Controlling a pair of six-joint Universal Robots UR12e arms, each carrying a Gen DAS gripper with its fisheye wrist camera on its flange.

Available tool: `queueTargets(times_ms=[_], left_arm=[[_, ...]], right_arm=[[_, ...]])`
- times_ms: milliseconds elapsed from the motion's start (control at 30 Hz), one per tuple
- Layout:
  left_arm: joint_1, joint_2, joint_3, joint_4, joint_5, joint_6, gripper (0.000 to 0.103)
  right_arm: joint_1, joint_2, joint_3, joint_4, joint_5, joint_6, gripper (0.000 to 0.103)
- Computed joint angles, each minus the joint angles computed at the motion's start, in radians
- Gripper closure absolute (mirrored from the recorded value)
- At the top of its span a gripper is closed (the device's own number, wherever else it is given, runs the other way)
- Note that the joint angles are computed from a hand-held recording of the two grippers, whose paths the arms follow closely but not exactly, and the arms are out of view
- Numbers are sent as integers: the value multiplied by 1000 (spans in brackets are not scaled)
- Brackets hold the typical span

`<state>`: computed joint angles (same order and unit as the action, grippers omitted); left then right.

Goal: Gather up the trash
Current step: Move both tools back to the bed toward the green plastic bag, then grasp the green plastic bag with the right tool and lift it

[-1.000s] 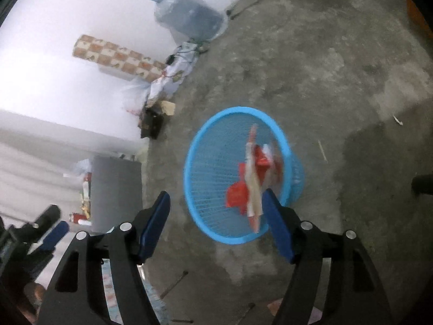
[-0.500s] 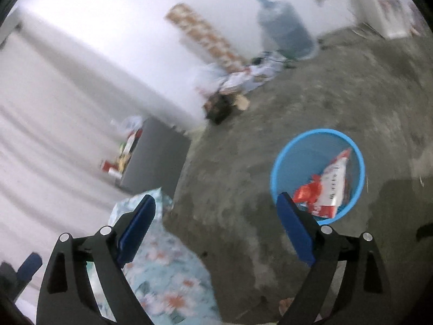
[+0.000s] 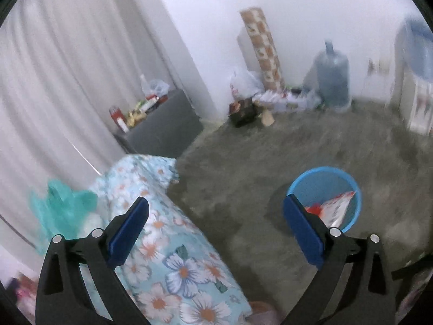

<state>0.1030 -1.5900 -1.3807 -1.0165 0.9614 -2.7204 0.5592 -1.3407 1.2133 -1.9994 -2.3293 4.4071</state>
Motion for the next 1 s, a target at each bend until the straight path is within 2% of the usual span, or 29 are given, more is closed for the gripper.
queueTargets(times_ms=[167, 233, 333, 433, 500, 533, 600, 667, 833, 1000], left_arm=[[77, 36, -63, 38, 44, -83, 20], [104, 43, -77, 28, 62, -105, 20], [135, 50, -91, 5, 78, -131, 20], [156, 55, -101, -11, 82, -122, 20], [162, 52, -101, -12, 83, -111, 20], [164, 50, -99, -15, 81, -106, 20], [166, 45, -95, -16, 81, -99, 20], [162, 35, -87, -9, 90, -95, 20], [147, 1, -70, 14, 138, -94, 20], [141, -34, -63, 0, 210, -136, 20]], right_arm=[[44, 82, -132, 133, -100, -131, 7], [56, 100, -150, 100, -112, -205, 7], [72, 126, -178, 77, -127, -270, 6], [81, 150, -211, 84, -121, -324, 7], [83, 154, -209, 56, -112, -362, 7], [84, 152, -200, 13, -97, -396, 7], [80, 133, -150, -147, -47, -479, 6], [73, 123, -126, -253, 1, -507, 6], [47, 114, -126, -317, 99, -493, 6], [13, 124, -149, -296, 217, -456, 6]])
